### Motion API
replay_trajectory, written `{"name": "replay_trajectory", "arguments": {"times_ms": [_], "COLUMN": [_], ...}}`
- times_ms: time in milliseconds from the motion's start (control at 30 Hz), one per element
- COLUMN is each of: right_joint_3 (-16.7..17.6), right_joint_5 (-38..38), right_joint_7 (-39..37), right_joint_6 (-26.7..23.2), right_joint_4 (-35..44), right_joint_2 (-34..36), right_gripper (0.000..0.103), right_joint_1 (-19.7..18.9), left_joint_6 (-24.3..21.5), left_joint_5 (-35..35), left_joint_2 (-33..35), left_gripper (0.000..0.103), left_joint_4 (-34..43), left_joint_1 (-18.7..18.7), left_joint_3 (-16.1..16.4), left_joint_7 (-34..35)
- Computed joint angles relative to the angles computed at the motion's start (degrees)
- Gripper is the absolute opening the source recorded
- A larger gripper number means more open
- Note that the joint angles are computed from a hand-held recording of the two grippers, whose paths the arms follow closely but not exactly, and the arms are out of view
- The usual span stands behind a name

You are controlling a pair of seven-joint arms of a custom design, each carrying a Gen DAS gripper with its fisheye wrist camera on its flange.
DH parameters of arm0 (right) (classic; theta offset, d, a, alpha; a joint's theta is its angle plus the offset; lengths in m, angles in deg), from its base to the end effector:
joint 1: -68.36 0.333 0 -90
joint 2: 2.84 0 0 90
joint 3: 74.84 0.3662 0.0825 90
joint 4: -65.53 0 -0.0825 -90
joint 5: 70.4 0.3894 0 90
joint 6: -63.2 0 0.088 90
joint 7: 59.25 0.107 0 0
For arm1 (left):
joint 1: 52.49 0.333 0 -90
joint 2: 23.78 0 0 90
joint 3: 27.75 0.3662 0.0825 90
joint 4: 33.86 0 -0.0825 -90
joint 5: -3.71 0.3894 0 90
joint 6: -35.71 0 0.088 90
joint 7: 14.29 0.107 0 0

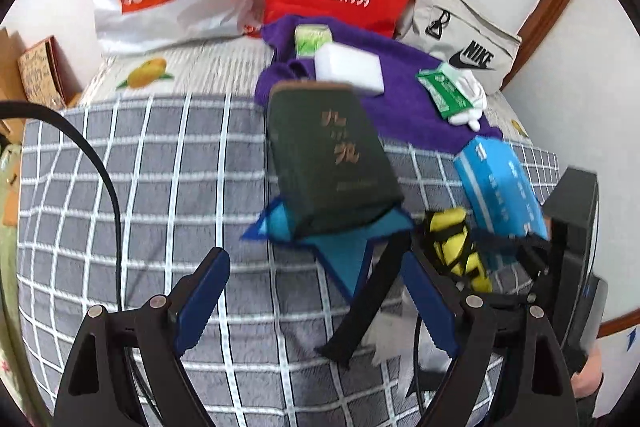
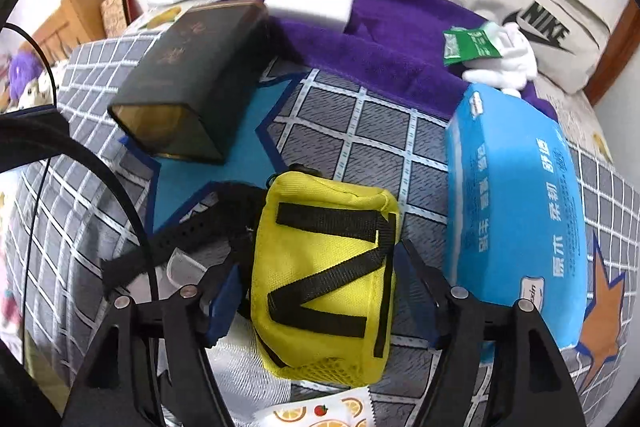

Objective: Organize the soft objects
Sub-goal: 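Grasp the yellow mesh bag with the right gripper while the left grasps a black strap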

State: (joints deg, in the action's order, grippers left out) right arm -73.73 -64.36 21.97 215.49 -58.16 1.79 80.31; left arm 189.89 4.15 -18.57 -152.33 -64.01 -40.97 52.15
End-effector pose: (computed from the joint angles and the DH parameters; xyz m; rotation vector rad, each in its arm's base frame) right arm 0.5776 0.1307 0.4525 -2.2273 1.6462 -0.3281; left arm 0.5601 -0.2540 0.4968 -2.0108 2.0513 -0.7432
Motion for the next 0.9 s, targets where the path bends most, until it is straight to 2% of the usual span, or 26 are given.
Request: {"name": "replay_trajectory", "arguments": {"times_ms": [67, 167, 367, 500, 600, 667, 767, 800, 833, 900], "right_joint_3": [0.1, 0.3, -0.4, -0.7, -1.3, -1.7, -2.1, -2.3, -2.6, -2.8], "right_joint_5": [1.5, 8.3, 21.1, 23.9, 26.9, 28.1, 28.6, 29.0, 29.7, 30.5], "right_joint_7": [-2.1, -7.9, -17.4, -18.9, -21.1, -22.3, -23.3, -23.7, -24.1, -24.7], "right_joint_6": [1.3, 0.0, -3.1, -3.0, -3.5, -3.6, -3.3, -3.4, -3.7, -3.8], "right_joint_4": [-1.0, -1.6, -3.3, -4.2, -5.4, -6.1, -7.3, -7.6, -7.8, -7.9], "right_joint_2": [-0.7, -2.2, -5.8, -7.6, -9.9, -11.0, -12.6, -12.9, -13.2, -13.3], "right_gripper": [0.062, 0.055, 0.054, 0.054, 0.054, 0.054, 0.054, 0.054, 0.054, 0.054], "right_joint_1": [-0.3, -1.5, -2.5, -2.5, -2.5, -2.5, -2.6, -2.7, -2.7, -2.7], "left_joint_6": [0.6, 0.9, 2.3, 2.3, -0.5, -1.6, -2.9, -3.6, -3.8, -1.8], "left_joint_5": [-0.3, 1.5, 0.6, 5.4, 12.4, 13.4, 16.4, 18.1, 18.6, 17.4], "left_joint_2": [-0.5, -0.9, -0.3, 1.2, 3.4, 4.6, 6.1, 6.6, 6.9, 7.4], "left_gripper": [0.087, 0.087, 0.087, 0.086, 0.083, 0.079, 0.079, 0.077, 0.069, 0.06], "left_joint_4": [-1.6, -3.3, -4.8, -3.9, -1.2, 0.2, 1.9, 2.5, 2.8, 2.7], "left_joint_1": [0.0, -0.4, -0.8, -1.7, -3.1, -3.1, -4.0, -4.5, -4.6, -4.2], "left_joint_3": [-0.1, 0.1, -0.5, -0.3, 0.6, 0.1, 0.0, 0.1, -0.2, -1.2], "left_joint_7": [0.5, -0.9, 0.2, -0.6, -4.3, -3.3, -2.3, -2.0, -1.0, 2.4]}}
